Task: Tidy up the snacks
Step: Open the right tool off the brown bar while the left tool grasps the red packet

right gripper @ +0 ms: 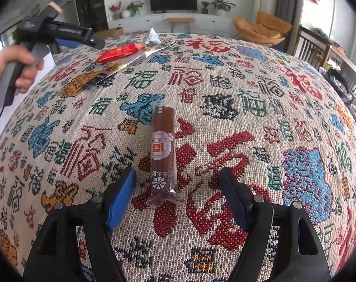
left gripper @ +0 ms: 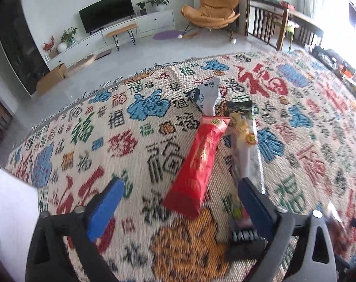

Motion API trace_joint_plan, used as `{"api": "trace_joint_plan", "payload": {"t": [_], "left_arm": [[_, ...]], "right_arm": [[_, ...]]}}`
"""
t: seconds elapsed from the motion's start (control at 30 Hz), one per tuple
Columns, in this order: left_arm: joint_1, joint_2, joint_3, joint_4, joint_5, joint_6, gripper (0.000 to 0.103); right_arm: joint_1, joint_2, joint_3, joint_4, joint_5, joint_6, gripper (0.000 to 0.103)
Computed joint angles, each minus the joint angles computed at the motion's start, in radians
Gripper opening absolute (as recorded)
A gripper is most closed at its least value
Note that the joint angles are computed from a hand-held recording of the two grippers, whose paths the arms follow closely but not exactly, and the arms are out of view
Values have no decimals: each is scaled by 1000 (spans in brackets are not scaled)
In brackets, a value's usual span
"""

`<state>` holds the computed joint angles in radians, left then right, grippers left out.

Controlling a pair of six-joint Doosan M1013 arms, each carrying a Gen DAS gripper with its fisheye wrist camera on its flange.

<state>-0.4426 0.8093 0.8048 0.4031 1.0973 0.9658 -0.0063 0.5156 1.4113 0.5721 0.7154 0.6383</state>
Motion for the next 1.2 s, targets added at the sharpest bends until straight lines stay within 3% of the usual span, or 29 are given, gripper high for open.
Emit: {"api": "trace_joint_plan", "payload": {"t": [0.1,0.13,0.17,0.2,0.23,0.27,0.4,0.47,0.57,0.73,0.8,0.83,0.87,1.0,1.2], "left_arm": [[11,61,-81,-11,66,12,78],[15,70,-89,-22,75,10,66],[22,62,-68,-51,45,10,53],[34,33,-16,-103,-37,-4,44],[41,18,11,-140,-70,-13,28],[44,-1,43,-153,-97,-34,21],[29,-105,214,-124,-202,-119,19],[18,-170,314,-116,-240,-178,12],[-26,-285,486,-67,-267,-301,12],[-118,-400,664,-10,-289,-389,15],[-136,-417,700,-37,-311,-374,39],[-142,-421,713,-33,-324,-374,70],[-151,-425,726,-3,-333,-397,87],[-162,-436,751,105,-361,-474,88],[-90,-412,659,147,-372,-422,88]], "right_arm": [[0,0,0,0,0,0,77],[0,0,0,0,0,0,77],[0,0,0,0,0,0,77],[0,0,0,0,0,0,77],[0,0,0,0,0,0,77],[0,1,-1,0,1,0,77],[0,1,-1,-1,0,0,77],[0,2,-2,-1,0,1,77],[0,2,-2,-1,0,1,77],[0,2,-2,-1,0,0,77],[1,1,-1,-5,-3,2,77],[2,1,-1,-6,-5,3,78],[2,1,0,-10,-8,6,78],[3,2,-3,-18,-11,16,80],[3,3,-3,-18,-10,16,80]]}}
